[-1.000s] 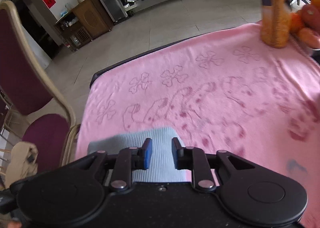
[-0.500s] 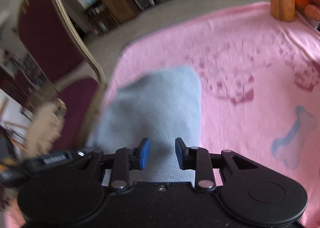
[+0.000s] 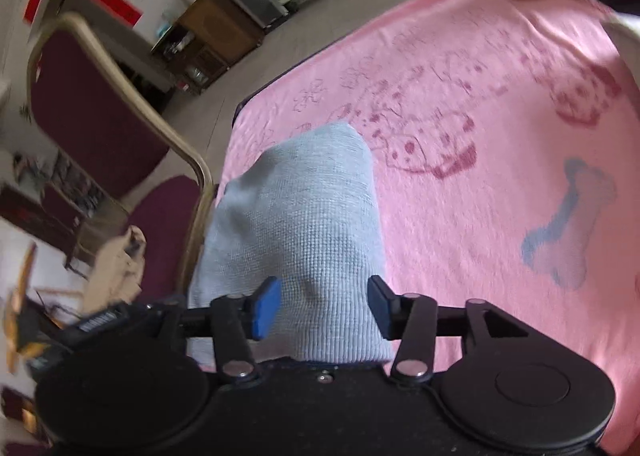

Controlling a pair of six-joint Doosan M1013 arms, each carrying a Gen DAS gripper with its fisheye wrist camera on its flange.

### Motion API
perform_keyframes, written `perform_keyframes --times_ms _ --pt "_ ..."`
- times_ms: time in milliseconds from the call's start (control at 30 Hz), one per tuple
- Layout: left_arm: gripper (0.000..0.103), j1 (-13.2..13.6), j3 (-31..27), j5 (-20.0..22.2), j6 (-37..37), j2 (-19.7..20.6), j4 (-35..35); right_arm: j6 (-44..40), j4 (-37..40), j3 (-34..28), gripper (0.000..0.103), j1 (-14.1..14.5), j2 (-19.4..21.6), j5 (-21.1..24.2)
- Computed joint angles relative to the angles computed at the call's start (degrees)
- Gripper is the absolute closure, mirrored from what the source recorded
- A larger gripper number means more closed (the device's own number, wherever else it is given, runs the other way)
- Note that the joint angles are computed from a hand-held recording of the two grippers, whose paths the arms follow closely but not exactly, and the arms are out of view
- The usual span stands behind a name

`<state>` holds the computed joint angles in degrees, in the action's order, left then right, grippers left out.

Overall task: Fold clothes
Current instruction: 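Grasp the grey bundle end with both grippers, closing on the fabric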

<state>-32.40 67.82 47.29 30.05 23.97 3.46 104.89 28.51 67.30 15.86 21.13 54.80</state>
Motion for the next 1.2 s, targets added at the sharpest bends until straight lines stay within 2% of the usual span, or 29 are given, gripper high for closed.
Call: perform_keyframes --times_ms 67,133,233,333,500,667,900,1200 --pt "0.046 0.32 -0.22 2.08 -1.73 0.14 -0.50 0.81 0.88 0.69 0.043 -0.34 -0.20 -0.50" --pt "0.040 0.80 0.71 1.79 -2.74 -0.35 -1.80 2.13 1.04 1.00 0.031 -0.50 -0.12 -0.52" --pt "0.030 1.73 2.37 -0.99 -1.08 -0.88 -6.73 2.90 2.64 1.71 0.024 -0.77 0.03 -0.99" --pt "0.029 2.58 2.46 -0.99 1.20 -0.28 -12.65 2.77 3.80 2.25 0.020 -0.88 0.17 -1.30" --pt "0.027 2.90 0.97 1.03 2.00 1.19 -15.85 2.18 5.32 3.30 0.019 -1.09 0.08 -2.44" --pt "0.024 3.13 0.64 0.71 2.13 2.05 -18.94 2.00 7.80 4.88 0.016 -1.56 -0.24 -4.83" --pt "0.023 3.32 0.37 1.30 2.38 2.78 -21.27 2.35 9.55 4.96 0.015 -2.04 0.60 -4.95" --pt "0.023 2.95 1.78 -2.22 -3.21 2.22 -18.40 1.34 12.41 3.81 0.013 -2.54 2.71 -5.73"
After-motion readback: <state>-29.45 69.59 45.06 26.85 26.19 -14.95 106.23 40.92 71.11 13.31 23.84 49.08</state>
